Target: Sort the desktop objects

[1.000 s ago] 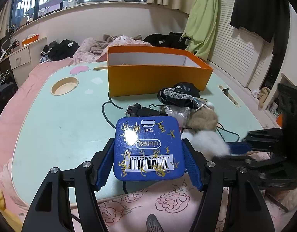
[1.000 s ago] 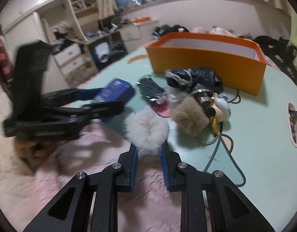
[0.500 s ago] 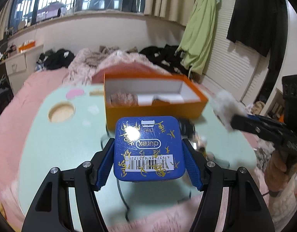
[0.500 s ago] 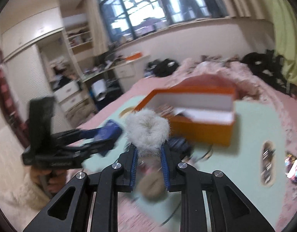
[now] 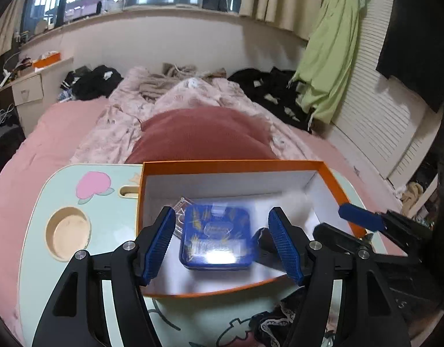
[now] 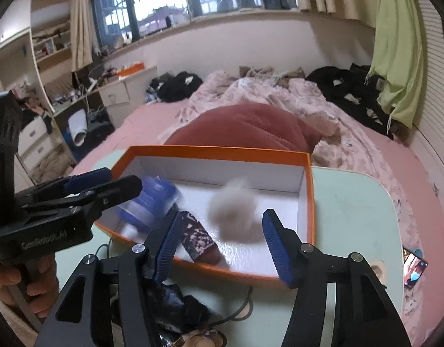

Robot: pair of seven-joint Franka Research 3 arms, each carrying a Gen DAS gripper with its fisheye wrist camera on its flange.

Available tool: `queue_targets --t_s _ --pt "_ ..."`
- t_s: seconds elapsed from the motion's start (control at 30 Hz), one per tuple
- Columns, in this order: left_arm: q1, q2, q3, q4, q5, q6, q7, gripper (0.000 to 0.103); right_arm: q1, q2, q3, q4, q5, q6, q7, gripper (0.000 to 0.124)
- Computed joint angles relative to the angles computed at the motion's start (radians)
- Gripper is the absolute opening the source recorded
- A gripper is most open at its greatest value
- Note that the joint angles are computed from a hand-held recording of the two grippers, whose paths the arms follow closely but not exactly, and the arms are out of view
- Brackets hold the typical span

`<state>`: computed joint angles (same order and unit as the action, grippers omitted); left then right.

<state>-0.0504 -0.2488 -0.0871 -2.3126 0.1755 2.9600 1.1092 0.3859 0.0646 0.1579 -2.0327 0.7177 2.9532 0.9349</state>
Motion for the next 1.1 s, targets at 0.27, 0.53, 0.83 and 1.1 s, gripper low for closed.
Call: queue_targets --t_s 0.27,0.53,0.83,1.1 --pt "-0.058 -0.214 0.023 -0.187 -0.029 -0.034 0.081 0.073 0.101 -0.226 -0.030 -0.261 0.384 0.083 -0.393 0.087" --pt "-0.068 -0.390 -0.034 -0.358 -0.002 -0.218 0.078 0.073 0.169 -0.372 -0.070 -0.496 0.339 0.051 -0.386 0.088" --pt "-0.068 -0.360 -0.058 -0.374 0.058 -0.273 0.005 0.086 -0.010 -0.310 0.073 -0.545 -0.076 0.141 0.087 0.103" --pt "-0.070 -0.349 -0.046 -0.368 0.063 -0.287 -0.023 0.103 -0.028 -0.302 0.075 -0.575 -0.259 0.186 0.236 0.103"
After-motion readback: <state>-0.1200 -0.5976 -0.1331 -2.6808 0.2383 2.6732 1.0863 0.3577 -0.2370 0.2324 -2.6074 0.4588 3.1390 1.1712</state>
